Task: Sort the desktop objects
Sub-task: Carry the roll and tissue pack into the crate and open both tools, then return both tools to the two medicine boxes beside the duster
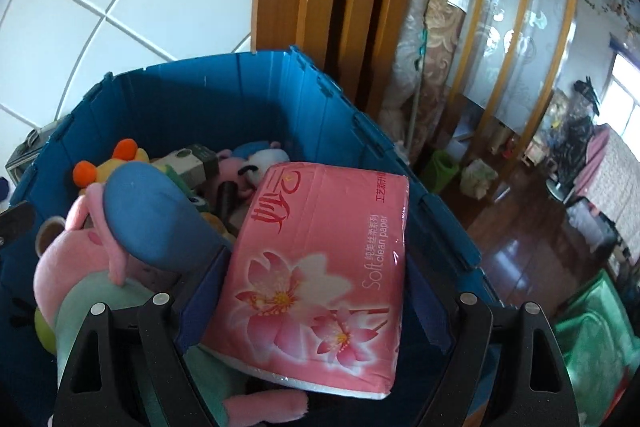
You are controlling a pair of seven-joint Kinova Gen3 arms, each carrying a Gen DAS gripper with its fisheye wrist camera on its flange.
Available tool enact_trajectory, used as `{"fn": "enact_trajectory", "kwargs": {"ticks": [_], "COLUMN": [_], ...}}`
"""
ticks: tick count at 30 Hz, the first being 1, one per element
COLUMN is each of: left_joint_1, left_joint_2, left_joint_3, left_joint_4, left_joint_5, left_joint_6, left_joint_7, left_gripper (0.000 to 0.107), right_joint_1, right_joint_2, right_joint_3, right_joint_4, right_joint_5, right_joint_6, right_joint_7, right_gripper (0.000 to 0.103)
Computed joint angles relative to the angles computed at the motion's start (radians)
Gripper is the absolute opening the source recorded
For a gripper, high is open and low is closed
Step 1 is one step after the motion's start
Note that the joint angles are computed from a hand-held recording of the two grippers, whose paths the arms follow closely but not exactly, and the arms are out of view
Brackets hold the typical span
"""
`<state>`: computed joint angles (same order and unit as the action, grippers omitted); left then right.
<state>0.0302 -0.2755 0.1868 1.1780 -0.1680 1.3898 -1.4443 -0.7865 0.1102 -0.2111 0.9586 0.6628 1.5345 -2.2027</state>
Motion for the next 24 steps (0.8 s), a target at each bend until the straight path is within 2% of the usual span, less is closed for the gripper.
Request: {"fn": "enact_trajectory", "kwargs": {"ticks": [5, 8, 10, 15, 20, 24], "left_joint_1": [0.000, 0.000, 0.000, -0.010, -0.039, -0.072], "left_joint_2": [-0.002, -0.015, -0.026, -0.068, -0.137, -0.193], "left_joint_3": [-0.005, -0.014, -0.029, -0.064, -0.110, -0.167], "left_joint_4": [0.006, 0.014, 0.021, 0.037, 0.064, 0.094], "left_joint_5": [0.005, 0.015, 0.032, 0.067, 0.080, 0.084], "left_joint_6": [-0.015, -0.023, -0.029, -0.045, -0.071, -0.095], "left_joint_7": [0.000, 0.001, -0.004, -0.022, -0.051, -0.074], "left_gripper": [0.077, 0.077, 0.077, 0.077, 0.081, 0.086], "right_joint_1": [0.023, 0.036, 0.031, -0.004, -0.091, -0.151], "right_joint_2": [-0.013, -0.021, -0.023, -0.034, -0.025, -0.019], "right_joint_3": [0.004, 0.003, -0.004, -0.031, -0.068, -0.085], "right_joint_4": [0.011, 0.023, 0.028, 0.042, 0.044, 0.021], "right_joint_5": [-0.030, -0.038, -0.004, 0.106, 0.268, 0.307], "right_joint_6": [0.004, 0.005, 0.020, 0.057, 0.122, 0.132], "right_joint_7": [0.001, -0.020, -0.037, -0.070, -0.094, -0.103], "right_gripper": [0.089, 0.095, 0.102, 0.102, 0.103, 0.103]}}
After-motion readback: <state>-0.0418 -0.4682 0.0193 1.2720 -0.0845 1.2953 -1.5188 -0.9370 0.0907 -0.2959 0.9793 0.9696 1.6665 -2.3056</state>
